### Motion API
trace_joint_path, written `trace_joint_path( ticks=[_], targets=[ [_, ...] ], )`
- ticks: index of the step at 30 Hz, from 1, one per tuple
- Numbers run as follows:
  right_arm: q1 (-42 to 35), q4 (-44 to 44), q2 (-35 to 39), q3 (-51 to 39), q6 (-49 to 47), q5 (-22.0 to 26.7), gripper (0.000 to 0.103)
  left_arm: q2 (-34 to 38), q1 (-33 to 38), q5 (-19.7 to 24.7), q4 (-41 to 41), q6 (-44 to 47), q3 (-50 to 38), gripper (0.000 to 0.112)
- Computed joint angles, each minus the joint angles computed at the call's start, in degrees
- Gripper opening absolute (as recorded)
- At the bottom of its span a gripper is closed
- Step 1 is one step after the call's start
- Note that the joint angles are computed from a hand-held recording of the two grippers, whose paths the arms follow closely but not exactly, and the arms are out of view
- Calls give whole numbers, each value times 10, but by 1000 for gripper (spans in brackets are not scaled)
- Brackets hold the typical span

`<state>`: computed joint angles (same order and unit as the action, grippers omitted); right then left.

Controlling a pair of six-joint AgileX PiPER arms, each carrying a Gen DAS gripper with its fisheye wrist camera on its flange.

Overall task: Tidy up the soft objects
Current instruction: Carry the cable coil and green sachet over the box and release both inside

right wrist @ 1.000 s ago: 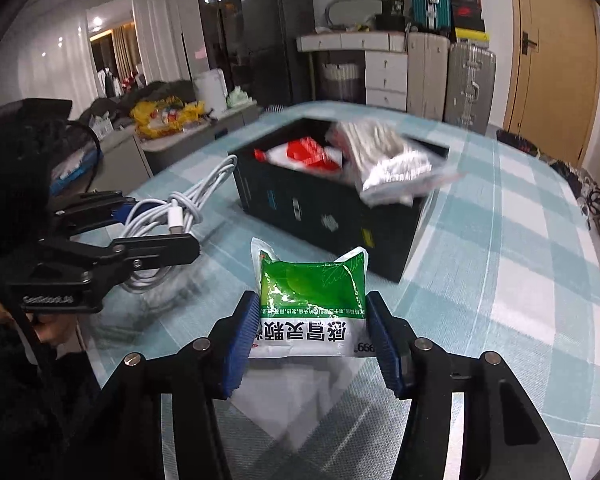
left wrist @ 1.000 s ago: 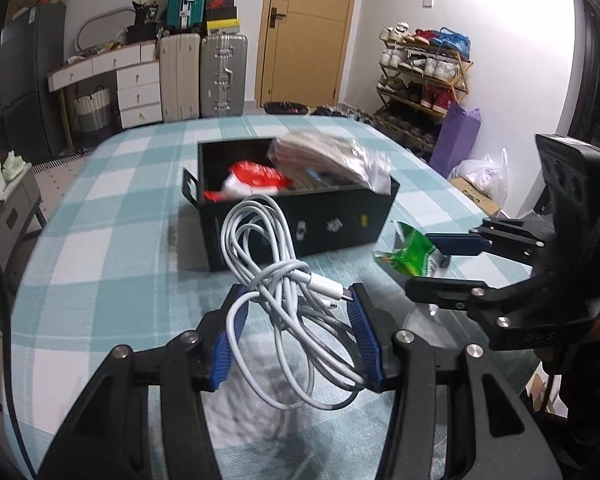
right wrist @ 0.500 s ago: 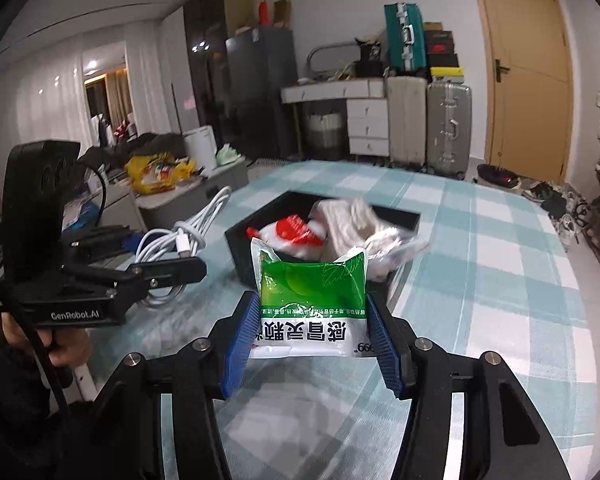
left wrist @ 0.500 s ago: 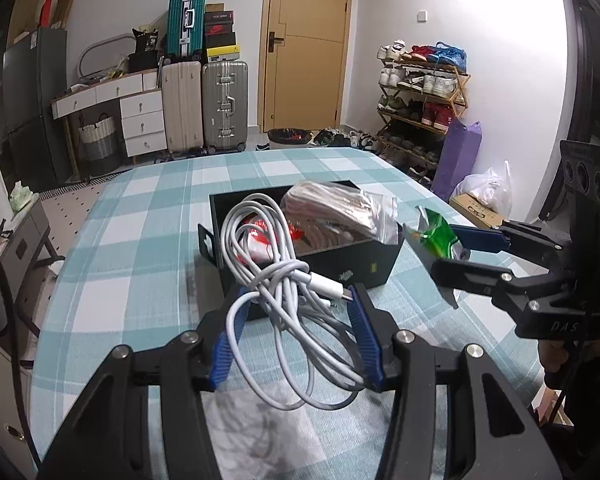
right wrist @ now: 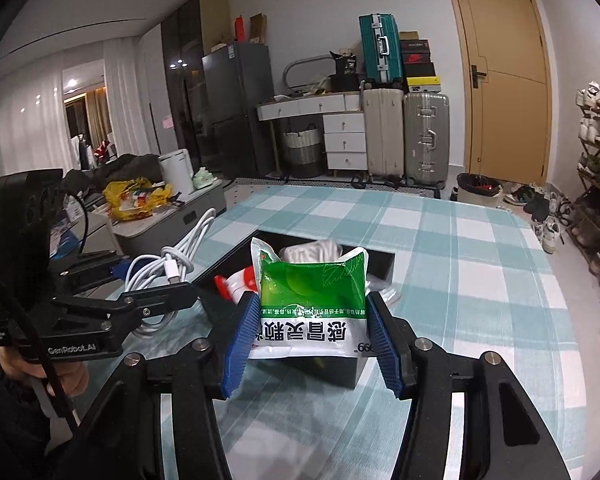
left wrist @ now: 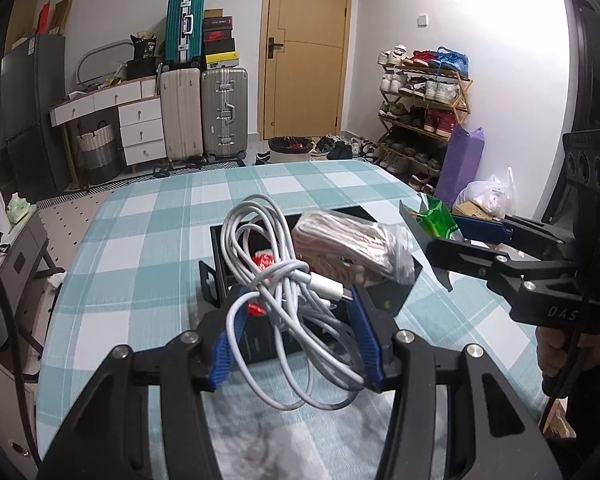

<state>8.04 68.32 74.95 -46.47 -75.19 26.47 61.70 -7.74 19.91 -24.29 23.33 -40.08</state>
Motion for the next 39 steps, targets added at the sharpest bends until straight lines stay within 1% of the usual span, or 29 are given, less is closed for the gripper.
trace_joint_path(
  ticks=[7,13,19,21,27,31,33,35,36,39],
  targets=[
    [7,0,49,-42,18,-21,55,47,19,-11,-69,70,-27,51],
    [9,-4,82,-73,21,-25,55,84,26,-18,-99,102,-47,51],
    [16,-17,117,-103,32,-30,55,117,20,-35,-78,83,-61,51],
    [22,-31,129,-113,47,-43,55,124,16,-44,-67,71,-63,51],
    [32,-83,171,-150,94,-62,55,151,-2,-73,-2,11,-74,51],
    [37,-113,197,-171,118,-53,55,167,-6,-82,13,1,-79,51],
    [39,-126,207,-184,128,-40,55,172,-5,-85,17,0,-78,51],
    [42,-138,216,-194,138,-30,55,173,2,-80,-28,44,-79,51],
    [41,-143,224,-203,145,-16,55,173,5,-79,-40,57,-79,51],
    [46,-152,235,-215,156,-8,55,174,10,-75,-62,81,-80,51]
  ],
)
